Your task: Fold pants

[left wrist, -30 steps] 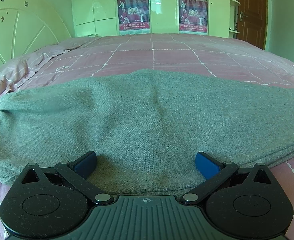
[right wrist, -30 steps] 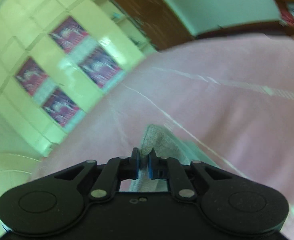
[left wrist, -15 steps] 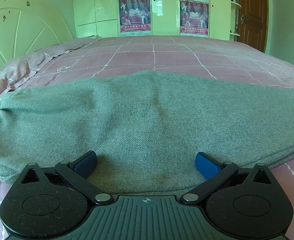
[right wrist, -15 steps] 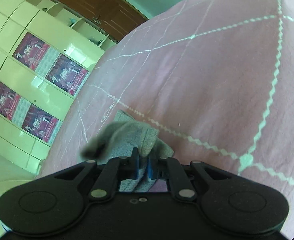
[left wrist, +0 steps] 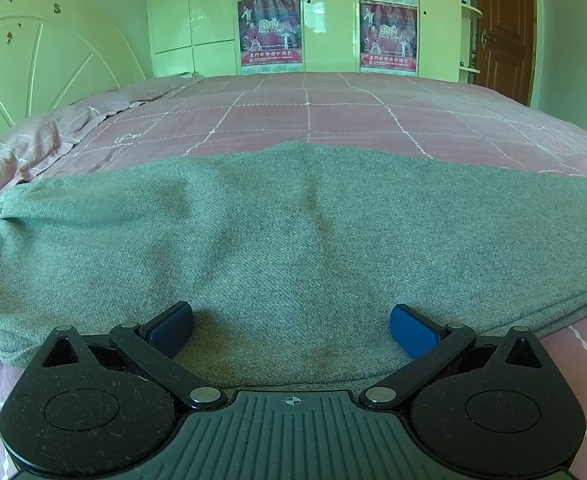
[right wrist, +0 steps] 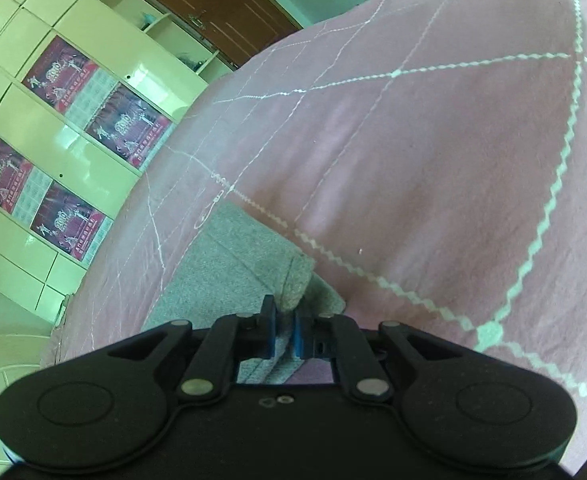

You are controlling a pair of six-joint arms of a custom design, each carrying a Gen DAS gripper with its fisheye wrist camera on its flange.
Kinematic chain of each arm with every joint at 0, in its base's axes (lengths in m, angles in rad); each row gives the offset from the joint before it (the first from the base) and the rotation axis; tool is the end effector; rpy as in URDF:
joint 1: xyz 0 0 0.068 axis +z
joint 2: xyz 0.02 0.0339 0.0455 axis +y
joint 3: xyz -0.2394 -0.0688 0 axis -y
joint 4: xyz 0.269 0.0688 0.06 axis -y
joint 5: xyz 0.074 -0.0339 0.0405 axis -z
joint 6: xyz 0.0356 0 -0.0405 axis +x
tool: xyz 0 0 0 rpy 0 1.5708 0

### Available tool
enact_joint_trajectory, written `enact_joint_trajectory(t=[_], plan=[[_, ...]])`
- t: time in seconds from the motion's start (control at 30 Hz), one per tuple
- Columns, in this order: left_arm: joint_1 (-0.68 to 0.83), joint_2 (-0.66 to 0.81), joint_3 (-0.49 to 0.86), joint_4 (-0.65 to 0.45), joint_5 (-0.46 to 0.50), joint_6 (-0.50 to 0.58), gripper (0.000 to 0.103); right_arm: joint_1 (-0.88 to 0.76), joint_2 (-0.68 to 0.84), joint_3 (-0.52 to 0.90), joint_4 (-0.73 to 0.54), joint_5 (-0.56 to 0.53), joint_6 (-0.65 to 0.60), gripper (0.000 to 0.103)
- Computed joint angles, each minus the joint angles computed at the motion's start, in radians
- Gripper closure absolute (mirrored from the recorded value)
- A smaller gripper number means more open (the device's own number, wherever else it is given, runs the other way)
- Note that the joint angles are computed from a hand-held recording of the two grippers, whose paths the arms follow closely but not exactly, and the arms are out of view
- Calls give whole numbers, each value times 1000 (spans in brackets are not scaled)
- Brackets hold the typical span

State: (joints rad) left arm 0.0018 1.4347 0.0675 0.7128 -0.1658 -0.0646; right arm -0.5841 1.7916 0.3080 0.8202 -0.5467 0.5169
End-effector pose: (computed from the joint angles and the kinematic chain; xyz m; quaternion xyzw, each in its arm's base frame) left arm 0.1872 0.0062 0.0330 -0.0663 0.8921 0.0604 0.4429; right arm 0.2087 -0.1157 0.0200 0.3519 0.7995 0.2283 0.4299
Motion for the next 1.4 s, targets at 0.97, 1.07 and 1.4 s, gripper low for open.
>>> enact_joint_trajectory(t=[0.97, 1.07, 1.4], plan=[[1020, 329, 443, -124, 472, 155, 0, 1154, 477, 1189, -701, 165, -375, 66], [1048, 371, 474, -132, 548, 121, 5, 1174, 634, 1411, -825, 162, -412, 67], [1080, 447, 508, -132, 676, 79, 31, 1187, 951, 2000, -1314, 64, -590, 98]])
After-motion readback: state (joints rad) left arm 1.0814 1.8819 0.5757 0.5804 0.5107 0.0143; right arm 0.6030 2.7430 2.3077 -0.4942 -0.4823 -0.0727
